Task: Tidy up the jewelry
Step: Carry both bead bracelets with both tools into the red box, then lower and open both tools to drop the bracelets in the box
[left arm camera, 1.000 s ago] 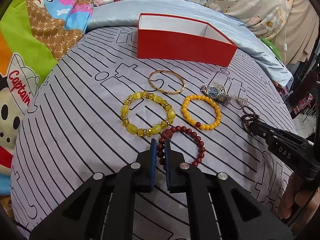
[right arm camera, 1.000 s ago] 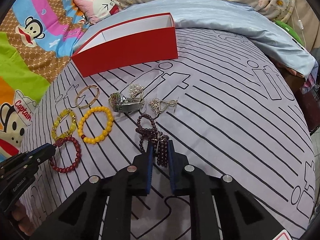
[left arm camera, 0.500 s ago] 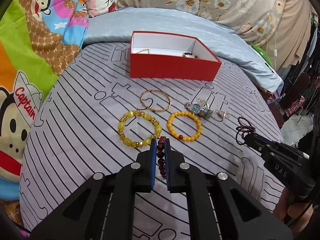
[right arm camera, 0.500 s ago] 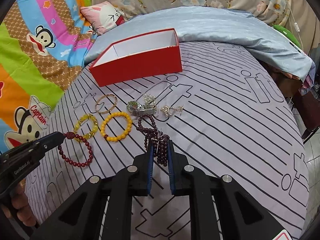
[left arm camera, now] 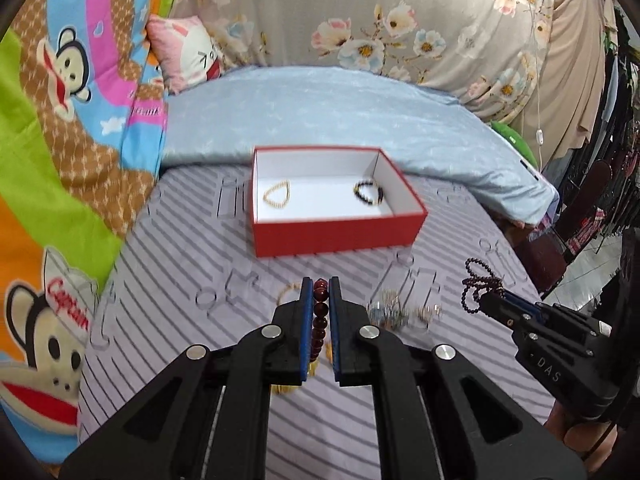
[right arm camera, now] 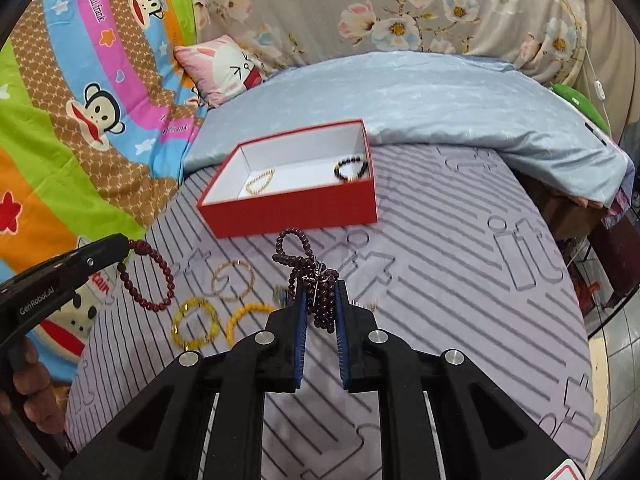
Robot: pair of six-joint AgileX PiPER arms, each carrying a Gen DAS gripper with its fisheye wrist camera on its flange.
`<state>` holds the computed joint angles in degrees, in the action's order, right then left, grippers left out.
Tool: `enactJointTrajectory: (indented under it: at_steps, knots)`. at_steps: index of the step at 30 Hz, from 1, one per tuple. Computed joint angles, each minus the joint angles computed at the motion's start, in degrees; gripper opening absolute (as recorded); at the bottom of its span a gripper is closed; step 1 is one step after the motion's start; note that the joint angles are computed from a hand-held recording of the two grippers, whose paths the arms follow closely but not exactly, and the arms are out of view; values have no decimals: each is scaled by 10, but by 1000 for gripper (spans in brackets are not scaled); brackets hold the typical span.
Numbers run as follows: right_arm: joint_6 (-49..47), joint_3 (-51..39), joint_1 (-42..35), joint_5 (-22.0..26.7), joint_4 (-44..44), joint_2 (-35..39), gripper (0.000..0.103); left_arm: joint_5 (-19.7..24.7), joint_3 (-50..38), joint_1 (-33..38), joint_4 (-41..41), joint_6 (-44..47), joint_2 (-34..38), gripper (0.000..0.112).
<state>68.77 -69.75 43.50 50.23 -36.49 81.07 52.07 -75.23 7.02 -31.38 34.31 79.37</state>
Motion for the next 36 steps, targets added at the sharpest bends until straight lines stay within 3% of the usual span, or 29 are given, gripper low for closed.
enactJointTrajectory:
  at_steps: [12, 22, 36]
  knots:
    - [-184, -227, -148, -38, 87, 152, 12, -39, -251, -83, 82, -120, 191, 8]
    - [-311, -414, -218, -14, 202, 318, 13, -8, -438, -116, 180, -222, 369, 8]
    - [-339, -462, -239, -5, 235, 394, 15, 30, -548, -131, 212, -258, 475, 8]
